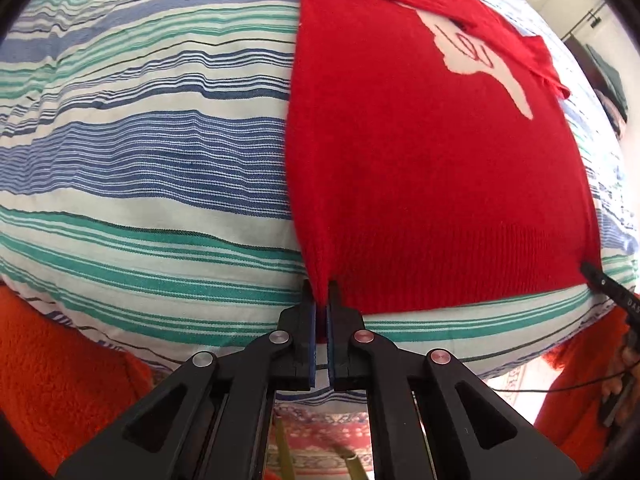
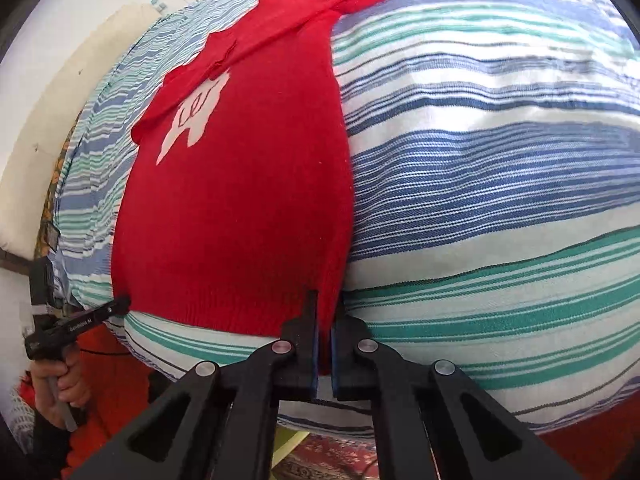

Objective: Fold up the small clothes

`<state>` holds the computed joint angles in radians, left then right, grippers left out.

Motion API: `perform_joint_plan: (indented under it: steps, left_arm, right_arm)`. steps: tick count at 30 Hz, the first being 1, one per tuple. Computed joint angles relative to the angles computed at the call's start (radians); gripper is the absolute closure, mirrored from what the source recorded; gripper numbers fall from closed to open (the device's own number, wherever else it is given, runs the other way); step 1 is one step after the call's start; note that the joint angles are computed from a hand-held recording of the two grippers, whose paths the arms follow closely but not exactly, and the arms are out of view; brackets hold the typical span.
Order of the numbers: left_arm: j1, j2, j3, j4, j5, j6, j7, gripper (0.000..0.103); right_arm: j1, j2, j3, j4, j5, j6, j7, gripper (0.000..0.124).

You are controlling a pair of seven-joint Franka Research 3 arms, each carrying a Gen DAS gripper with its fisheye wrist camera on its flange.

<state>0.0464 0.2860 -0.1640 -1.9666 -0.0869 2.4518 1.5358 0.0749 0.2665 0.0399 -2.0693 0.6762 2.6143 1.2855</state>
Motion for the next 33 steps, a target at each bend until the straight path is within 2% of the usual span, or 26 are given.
perform_joint_plan:
  steps: [2,5,9,12,13,14,15,16,17,19,20,22,25,26,28,30,31,32,33]
  left_arm:
    - [-0.032,0.004,0.011,-0.012,0.064,0.028,-0.048,0.101]
    - [-0.103,0.003,0.045,-0.033,0.264,0.071,-0.15,0.1]
    - [-0.164,-0.009,0.075,-0.059,0.495,0.098,-0.277,0.098]
    - [-0.197,0.004,0.081,-0.038,0.626,0.075,-0.359,0.088]
    - [-0.208,-0.006,0.089,-0.043,0.675,0.059,-0.393,0.07]
    - [-0.228,-0.015,0.104,-0.041,0.753,0.029,-0.452,0.041]
    - [-0.242,-0.012,0.109,-0.032,0.816,0.006,-0.507,0.028]
    - [-0.242,-0.018,0.107,-0.038,0.847,0.004,-0.541,0.011]
    - [-0.216,-0.038,0.093,-0.058,0.814,0.023,-0.517,0.01]
    - [-0.163,-0.069,0.065,-0.081,0.687,0.026,-0.448,0.01]
    - [-0.149,-0.086,0.063,-0.093,0.652,0.02,-0.445,0.011]
    - [-0.125,-0.119,0.064,-0.113,0.612,0.046,-0.464,0.011]
    - [-0.094,-0.162,0.059,-0.141,0.538,0.147,-0.479,0.011]
    - [-0.087,-0.153,0.058,-0.129,0.525,0.181,-0.474,0.009]
    - [-0.092,-0.105,0.067,-0.07,0.567,0.233,-0.497,0.005]
    - [-0.088,0.005,0.094,0.045,0.611,0.29,-0.509,0.002]
    - [-0.101,0.064,0.118,0.114,0.64,0.279,-0.538,0.002]
    - [-0.115,0.118,0.143,0.179,0.663,0.257,-0.573,0.003]
    - [-0.131,0.183,0.173,0.25,0.69,0.242,-0.619,0.003]
  right_arm:
    - [0.009,0.002,-0.005,-0.001,-0.025,0.015,0.008,0.121]
    - [0.027,0.01,-0.011,0.002,-0.074,0.031,0.031,0.121]
    - [0.098,0.005,-0.047,-0.022,-0.274,0.1,0.127,0.122]
    - [0.118,-0.009,-0.059,-0.043,-0.373,0.133,0.175,0.12]
    - [0.112,-0.007,-0.051,-0.039,-0.372,0.136,0.174,0.117]
    - [0.103,-0.011,-0.044,-0.041,-0.364,0.136,0.17,0.115]
    - [0.092,-0.016,-0.035,-0.044,-0.345,0.135,0.162,0.113]
    - [0.086,-0.023,-0.029,-0.047,-0.329,0.135,0.16,0.103]
    - [0.083,-0.033,-0.028,-0.056,-0.321,0.138,0.165,0.088]
    - [0.081,-0.062,-0.032,-0.082,-0.316,0.148,0.186,0.068]
    - [0.081,-0.078,-0.036,-0.098,-0.32,0.154,0.197,0.065]
    - [0.096,-0.109,-0.054,-0.127,-0.368,0.171,0.266,0.065]
    - [0.135,-0.177,-0.102,-0.208,-0.578,0.298,0.473,0.065]
    - [0.132,-0.188,-0.101,-0.224,-0.611,0.351,0.493,0.065]
    - [0.12,-0.182,-0.085,-0.23,-0.623,0.436,0.47,0.065]
    - [0.151,-0.159,-0.133,-0.227,-0.727,0.505,0.539,0.063]
    - [0.206,-0.14,-0.2,-0.214,-0.787,0.515,0.598,0.061]
    - [0.227,-0.125,-0.236,-0.2,-0.85,0.502,0.669,0.061]
    - [0.22,-0.117,-0.237,-0.191,-0.845,0.481,0.689,0.061]
